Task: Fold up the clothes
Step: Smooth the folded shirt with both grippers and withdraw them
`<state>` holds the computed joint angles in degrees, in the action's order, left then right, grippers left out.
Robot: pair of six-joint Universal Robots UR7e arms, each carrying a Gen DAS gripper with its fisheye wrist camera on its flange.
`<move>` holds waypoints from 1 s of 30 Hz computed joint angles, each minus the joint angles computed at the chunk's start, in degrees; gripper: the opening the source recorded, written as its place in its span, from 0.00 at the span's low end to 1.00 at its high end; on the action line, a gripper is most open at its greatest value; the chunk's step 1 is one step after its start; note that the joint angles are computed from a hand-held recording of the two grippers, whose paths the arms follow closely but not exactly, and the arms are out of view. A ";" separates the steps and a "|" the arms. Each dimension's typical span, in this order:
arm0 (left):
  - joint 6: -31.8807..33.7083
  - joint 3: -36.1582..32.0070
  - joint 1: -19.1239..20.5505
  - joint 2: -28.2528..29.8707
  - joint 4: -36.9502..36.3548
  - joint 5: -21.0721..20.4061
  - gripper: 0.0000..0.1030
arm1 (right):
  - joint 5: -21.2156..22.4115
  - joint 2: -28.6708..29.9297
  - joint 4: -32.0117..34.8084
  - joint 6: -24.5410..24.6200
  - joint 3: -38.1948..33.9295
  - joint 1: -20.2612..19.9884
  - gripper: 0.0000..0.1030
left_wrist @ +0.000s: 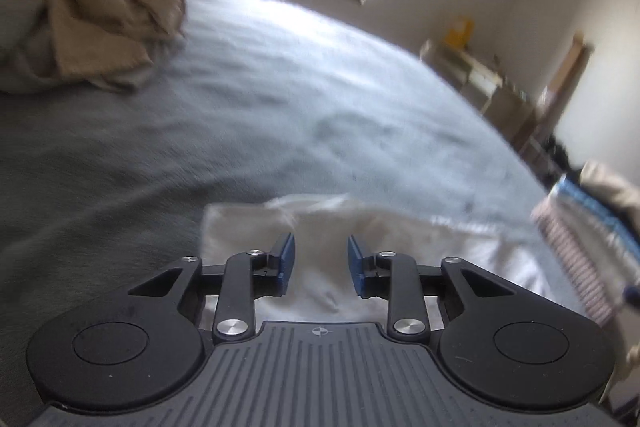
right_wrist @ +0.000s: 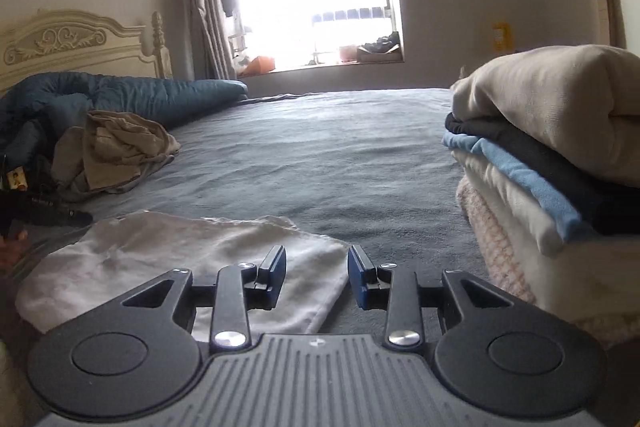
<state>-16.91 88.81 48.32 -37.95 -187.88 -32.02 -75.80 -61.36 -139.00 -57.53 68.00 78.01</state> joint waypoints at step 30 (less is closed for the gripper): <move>-3.58 24.15 -2.44 -1.04 -31.01 -12.67 0.14 | -14.13 -3.86 0.97 8.37 17.75 9.56 0.38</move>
